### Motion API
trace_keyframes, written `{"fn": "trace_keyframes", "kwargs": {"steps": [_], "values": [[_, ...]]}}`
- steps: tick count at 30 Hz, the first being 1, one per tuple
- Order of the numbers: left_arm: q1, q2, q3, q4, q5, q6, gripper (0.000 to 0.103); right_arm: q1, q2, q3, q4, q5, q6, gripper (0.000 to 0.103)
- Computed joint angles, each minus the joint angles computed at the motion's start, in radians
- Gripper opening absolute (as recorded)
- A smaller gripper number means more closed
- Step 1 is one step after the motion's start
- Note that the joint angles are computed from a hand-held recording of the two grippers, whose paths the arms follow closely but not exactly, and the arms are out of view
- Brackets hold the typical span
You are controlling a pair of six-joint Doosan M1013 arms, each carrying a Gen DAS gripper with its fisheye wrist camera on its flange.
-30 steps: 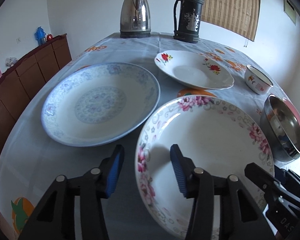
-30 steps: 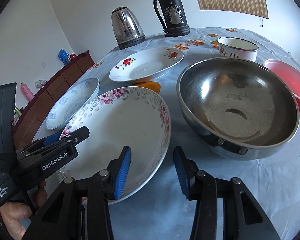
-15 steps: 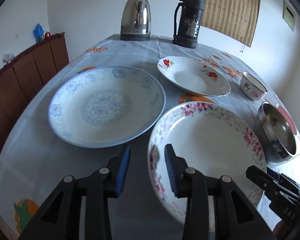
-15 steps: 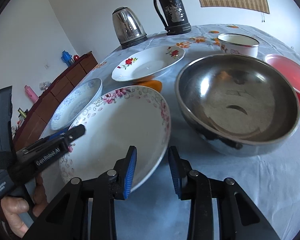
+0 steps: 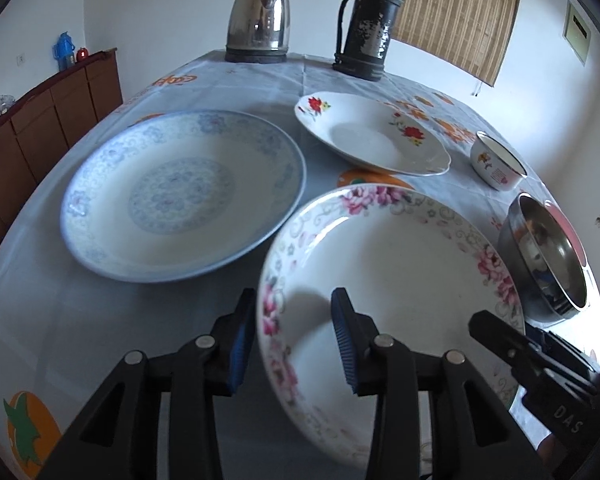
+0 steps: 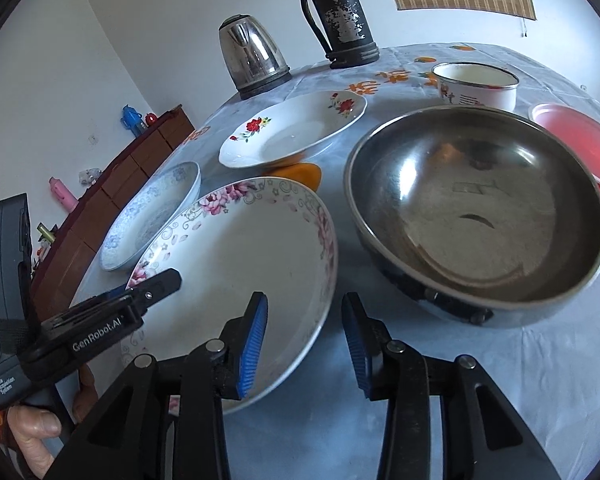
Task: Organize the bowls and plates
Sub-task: 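Move both grippers to the pink-floral plate rim and close on it, then lift the pink-floral plate with both grippers and carry it over the blue-patterned plate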
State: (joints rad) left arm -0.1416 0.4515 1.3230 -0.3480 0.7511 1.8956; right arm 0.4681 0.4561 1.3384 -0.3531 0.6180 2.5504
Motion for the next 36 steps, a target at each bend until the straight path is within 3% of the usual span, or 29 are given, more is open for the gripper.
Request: {"fn": "trace_keyframes", "kwargs": {"steps": [9,13,21,24,36], "values": [[-0.012,-0.003,0.006,0.025,-0.020,-0.021,0.043,0.007,0.014,-0.019,-0.047,0.025,-0.001,0.031],[-0.007,-0.005,0.008,0.024,-0.023,-0.050,0.034,0.007,0.015,-0.023,-0.051,0.041,-0.016,0.024],[-0.001,-0.021,0.026,0.012,-0.013,-0.042,0.033,0.011,-0.003,0.003,-0.039,0.026,-0.038,0.023],[0.012,-0.030,0.040,-0.029,-0.012,-0.020,0.024,0.014,-0.012,0.017,-0.027,0.014,-0.038,0.023],[0.034,-0.047,0.071,-0.101,-0.008,0.040,0.024,0.026,-0.034,0.055,-0.017,-0.025,-0.043,0.023]]}}
